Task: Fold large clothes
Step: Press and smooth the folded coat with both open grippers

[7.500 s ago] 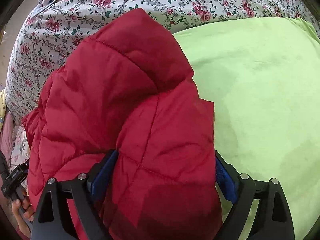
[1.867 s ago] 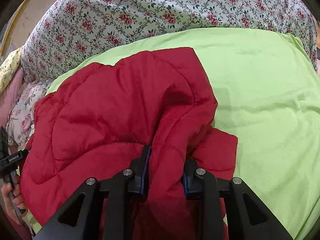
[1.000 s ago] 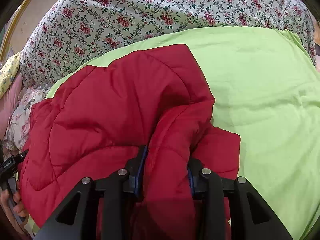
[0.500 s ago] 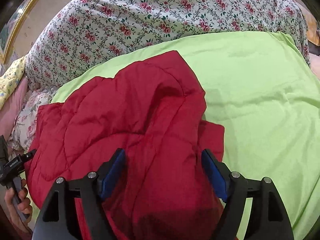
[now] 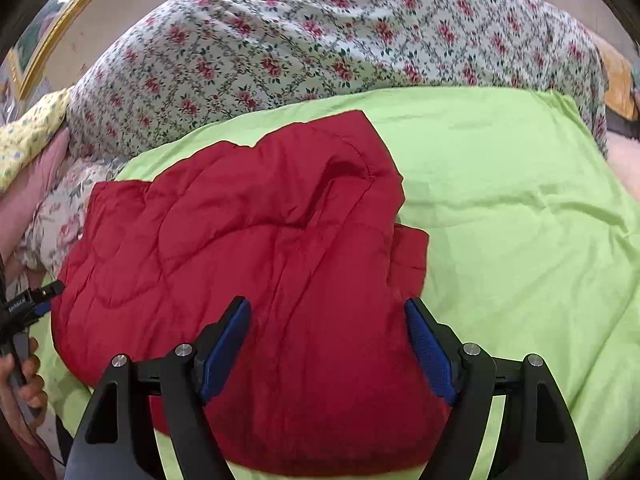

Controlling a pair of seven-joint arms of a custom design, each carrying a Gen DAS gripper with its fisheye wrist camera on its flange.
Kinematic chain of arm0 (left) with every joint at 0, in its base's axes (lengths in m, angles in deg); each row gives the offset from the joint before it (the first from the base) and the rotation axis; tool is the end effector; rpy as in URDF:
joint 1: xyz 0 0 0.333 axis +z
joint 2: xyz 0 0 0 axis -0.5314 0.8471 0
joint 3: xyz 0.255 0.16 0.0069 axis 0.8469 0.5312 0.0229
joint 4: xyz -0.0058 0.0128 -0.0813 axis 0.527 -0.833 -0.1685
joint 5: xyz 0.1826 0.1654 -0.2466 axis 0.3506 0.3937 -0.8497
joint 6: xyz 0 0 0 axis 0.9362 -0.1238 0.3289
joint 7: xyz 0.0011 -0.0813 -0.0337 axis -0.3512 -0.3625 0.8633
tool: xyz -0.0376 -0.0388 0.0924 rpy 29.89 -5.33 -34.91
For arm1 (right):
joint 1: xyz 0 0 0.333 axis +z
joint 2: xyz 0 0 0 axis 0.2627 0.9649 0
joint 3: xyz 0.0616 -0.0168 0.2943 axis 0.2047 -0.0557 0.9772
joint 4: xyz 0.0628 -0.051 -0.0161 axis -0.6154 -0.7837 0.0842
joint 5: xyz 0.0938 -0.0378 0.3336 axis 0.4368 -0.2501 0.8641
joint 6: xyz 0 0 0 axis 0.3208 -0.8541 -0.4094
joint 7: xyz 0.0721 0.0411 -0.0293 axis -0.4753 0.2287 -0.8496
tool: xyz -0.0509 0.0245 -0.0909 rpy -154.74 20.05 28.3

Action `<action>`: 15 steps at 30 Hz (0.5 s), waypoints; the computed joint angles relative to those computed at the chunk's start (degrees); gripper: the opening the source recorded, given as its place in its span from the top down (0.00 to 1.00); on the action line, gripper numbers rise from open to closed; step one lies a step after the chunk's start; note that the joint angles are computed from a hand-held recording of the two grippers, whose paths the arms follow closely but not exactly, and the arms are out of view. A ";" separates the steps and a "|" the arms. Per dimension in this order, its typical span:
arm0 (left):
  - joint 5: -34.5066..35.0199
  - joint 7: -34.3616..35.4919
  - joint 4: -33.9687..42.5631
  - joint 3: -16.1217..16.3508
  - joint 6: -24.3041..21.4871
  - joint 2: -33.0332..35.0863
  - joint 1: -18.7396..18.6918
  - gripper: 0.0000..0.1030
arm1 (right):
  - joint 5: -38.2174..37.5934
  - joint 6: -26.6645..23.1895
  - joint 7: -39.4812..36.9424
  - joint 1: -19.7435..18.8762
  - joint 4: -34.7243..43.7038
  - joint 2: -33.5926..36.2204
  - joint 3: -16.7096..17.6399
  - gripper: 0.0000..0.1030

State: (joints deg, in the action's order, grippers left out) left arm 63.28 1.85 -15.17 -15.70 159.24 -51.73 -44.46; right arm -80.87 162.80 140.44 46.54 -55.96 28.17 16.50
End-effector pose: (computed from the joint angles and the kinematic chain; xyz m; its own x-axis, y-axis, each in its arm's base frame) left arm 0.6969 -0.2116 0.4541 0.0201 -0.9535 0.3006 -0.7434 -0.2154 -0.6332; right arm 0.6527 0.3423 0.4270 -0.0524 -0.9508 -0.3055 -0.7008 0.2529 -0.6670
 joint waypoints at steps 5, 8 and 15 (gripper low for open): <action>2.42 -0.64 -7.41 0.92 3.63 -4.59 -1.11 0.15 | -3.10 2.26 2.49 2.42 -5.23 -3.73 -2.03 0.20; 2.61 0.19 -9.59 0.23 4.45 -6.02 -0.98 0.15 | -4.42 3.25 3.03 3.05 -6.79 -4.98 -1.98 0.20; 2.64 0.78 -13.45 -0.33 6.00 -8.48 -1.38 0.15 | -5.73 4.37 3.52 3.96 -8.62 -6.24 -1.32 0.20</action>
State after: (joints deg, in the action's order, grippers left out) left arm 65.92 2.63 -28.62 -16.03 165.25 -60.21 -45.84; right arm -86.60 167.17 143.96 50.50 -64.58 21.93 15.18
